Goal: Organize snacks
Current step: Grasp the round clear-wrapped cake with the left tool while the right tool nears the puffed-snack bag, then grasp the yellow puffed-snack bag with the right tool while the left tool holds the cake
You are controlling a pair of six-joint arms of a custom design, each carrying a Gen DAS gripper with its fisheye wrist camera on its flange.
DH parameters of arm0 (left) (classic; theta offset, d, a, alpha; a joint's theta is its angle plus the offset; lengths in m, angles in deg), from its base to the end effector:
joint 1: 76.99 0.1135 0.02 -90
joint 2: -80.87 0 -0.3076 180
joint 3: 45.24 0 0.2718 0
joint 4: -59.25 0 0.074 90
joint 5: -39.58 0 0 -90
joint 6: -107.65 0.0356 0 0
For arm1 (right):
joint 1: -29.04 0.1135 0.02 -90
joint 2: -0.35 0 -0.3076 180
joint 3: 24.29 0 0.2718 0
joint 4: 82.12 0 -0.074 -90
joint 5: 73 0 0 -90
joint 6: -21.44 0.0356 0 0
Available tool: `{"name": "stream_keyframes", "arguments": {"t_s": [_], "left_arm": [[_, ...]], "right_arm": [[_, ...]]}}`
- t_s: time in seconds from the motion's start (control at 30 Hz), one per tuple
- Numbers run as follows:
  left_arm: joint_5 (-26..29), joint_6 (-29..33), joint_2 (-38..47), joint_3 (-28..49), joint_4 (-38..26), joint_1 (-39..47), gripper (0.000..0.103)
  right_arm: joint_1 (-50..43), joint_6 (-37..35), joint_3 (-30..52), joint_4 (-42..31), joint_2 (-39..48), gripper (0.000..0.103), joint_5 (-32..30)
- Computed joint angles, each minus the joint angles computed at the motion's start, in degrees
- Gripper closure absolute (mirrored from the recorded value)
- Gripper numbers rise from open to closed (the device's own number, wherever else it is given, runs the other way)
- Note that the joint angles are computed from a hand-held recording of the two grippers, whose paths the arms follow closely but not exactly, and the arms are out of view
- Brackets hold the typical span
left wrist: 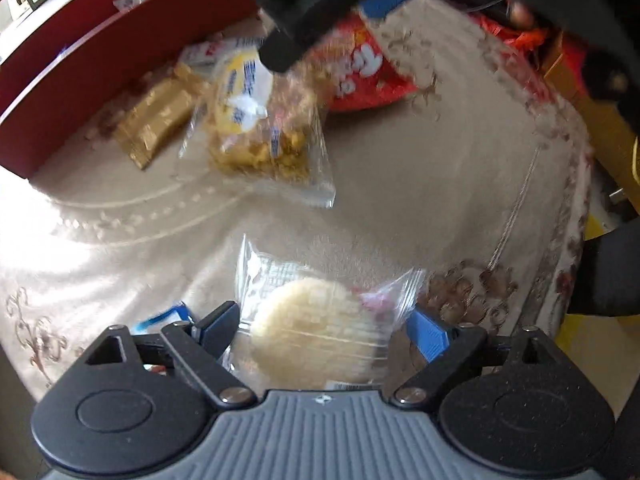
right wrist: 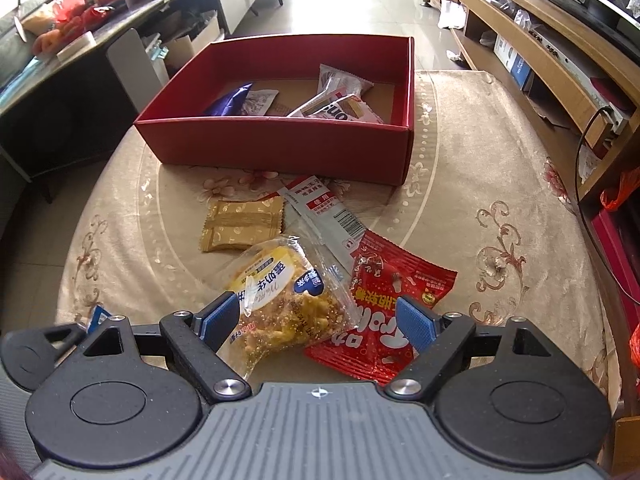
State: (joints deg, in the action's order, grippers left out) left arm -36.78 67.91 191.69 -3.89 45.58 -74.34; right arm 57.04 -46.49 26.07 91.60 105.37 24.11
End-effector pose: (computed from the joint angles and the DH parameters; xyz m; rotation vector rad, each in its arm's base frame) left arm 0.2378 0.0026 0.0387 1.1976 2.6629 -0.2347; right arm 0.2758 0.1417 0.0933 -0.0937 2.6261 0.1403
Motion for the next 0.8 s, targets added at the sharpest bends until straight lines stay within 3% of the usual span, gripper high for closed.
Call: {"name": "stream_keyframes", "arguments": {"t_s": [0.1,0.17,0.27,0.53,0.7,0.8], "left_arm": [[-0.47,1.26,-1.39,-5.85,8.51,0.42,0.026],[1.15,-0.1,-2.7,-7.31,9.85,1.88,0.03],[4.55,-4.02,-3.65,-4.99,5.26,5.23,0.038],[8.46,-5.74,-5.02,-2.36,2.06,10.75,0.04],[10.98,-4.79,-3.73,1.51,-4.56,13.4,0.04],[11.16,-4.83,-4.12,1.27,-4.09,14.19,0.039]], "right_arm": [[0.19,-0.14,1.05,-0.59,1.11,0.014,-0.12],[0.4,-0.06,2.09,-1.13,2.07,0.014,-0.11],[1.09,0.79,3.23,-1.7,2.74,0.014,0.74],[2.88,5.8,7.67,-6.22,5.93,0.015,1.28],[2.98,7.93,6.18,0.1,6.18,0.015,0.94],[3.3,6.09,6.72,1.09,8.3,0.015,1.58]]}}
